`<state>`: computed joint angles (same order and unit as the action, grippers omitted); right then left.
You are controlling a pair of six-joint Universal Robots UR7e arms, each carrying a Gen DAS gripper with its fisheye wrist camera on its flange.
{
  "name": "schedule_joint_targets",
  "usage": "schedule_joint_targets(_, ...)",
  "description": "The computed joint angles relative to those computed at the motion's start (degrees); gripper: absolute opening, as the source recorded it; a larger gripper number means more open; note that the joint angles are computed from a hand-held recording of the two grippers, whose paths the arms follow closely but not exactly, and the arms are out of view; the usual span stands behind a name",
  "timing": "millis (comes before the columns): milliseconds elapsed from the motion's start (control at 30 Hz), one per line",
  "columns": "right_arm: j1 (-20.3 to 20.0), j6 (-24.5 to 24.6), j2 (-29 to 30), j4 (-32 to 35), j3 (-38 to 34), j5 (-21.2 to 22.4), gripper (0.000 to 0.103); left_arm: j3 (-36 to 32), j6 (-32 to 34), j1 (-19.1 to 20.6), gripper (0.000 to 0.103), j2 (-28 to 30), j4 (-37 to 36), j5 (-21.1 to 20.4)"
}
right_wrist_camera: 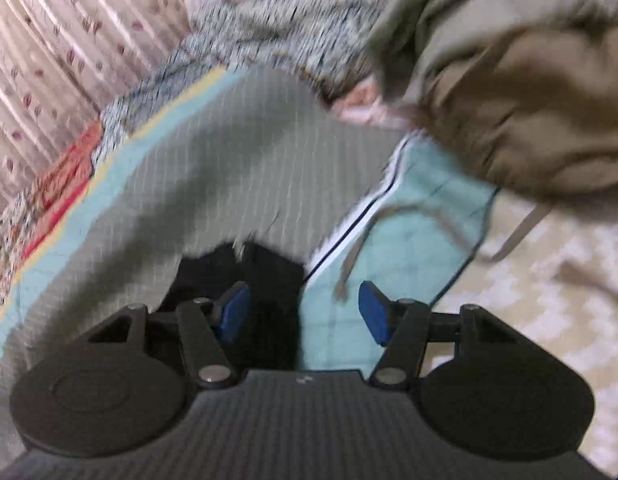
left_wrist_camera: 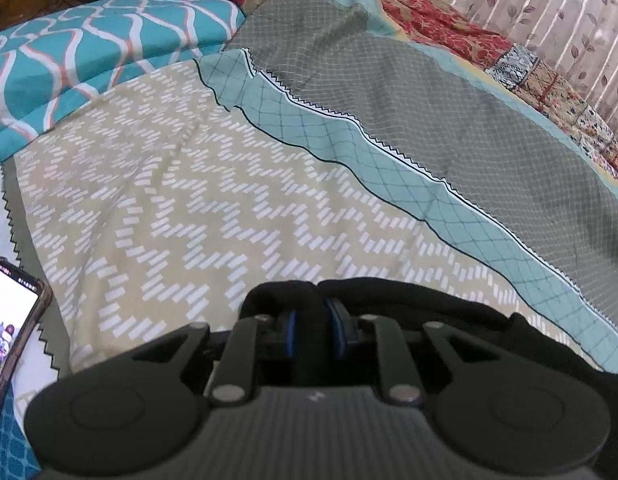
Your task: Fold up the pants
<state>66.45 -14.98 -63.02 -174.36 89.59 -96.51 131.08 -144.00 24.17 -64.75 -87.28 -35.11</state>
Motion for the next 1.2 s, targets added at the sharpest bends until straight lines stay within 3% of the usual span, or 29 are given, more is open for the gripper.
schedule_joint_targets(33,0.4,-1.0,0.3,1.4,-0.1,-0.6,0.059,-0.2,0.3,0.0,0.017,0.3,0.3,-0.1)
schedule_joint_targets(133,3.5,-10.9,2.9,-2.9,0.4,-8.9,0.007,-1.0,1.1,0.3,0.017,1.0,1.0,-0.4)
schedule_joint_targets(333,1.6,-6.8,-2.6,-17.6,4.9,-4.8,0.007,-0.4,4.3,-0.8,0.016,-1.1,-0.9,2.6)
schedule_joint_targets(433,-0.4,-6.9,-5.2,-13.5,4.5,-6.7,0.008,-0.9,12.1,0.5,0.017,0.9,-6.6,4.0)
schedule_joint_targets(500,-0.2,-9.7,-4.7,-4.9,1.9,-15.0,0.016,-2.9,18.7,2.8,0.018,3.6,-8.5,3.3)
schedule_joint_targets(567,-1.4,-7.5,-5.6,-2.7,2.6,-18.0,0.023,-4.3,19.3,3.7,0.018,5.2,-7.0,2.3)
schedule_joint_targets(633,-3.5,-2.6,-9.9,-3.0,7.0,-12.4,0.031,-3.4,18.1,2.5,0.019,3.8,-7.5,1.7)
schedule_joint_targets(700,-5.3,-4.1,-14.8,-5.1,13.0,-7.2,0.035,-2.8,14.9,0.4,0.037,1.8,-5.1,0.5)
schedule_joint_targets(833,-10.9,-13.5,-27.5,-1.9,26.3,6.8,0.035,-2.1,9.0,-5.4,0.040,-1.0,2.2,-3.4)
schedule_joint_targets(1000,-18.2,-28.3,-41.8,9.9,38.4,20.6,0.036,-0.1,4.3,-14.8,0.047,-3.5,6.4,-11.4)
schedule_joint_targets(1200,-22.7,-44.3,-54.5,29.4,45.0,27.9,0.036,3.9,-0.3,-25.7,0.059,-6.4,3.7,-22.1)
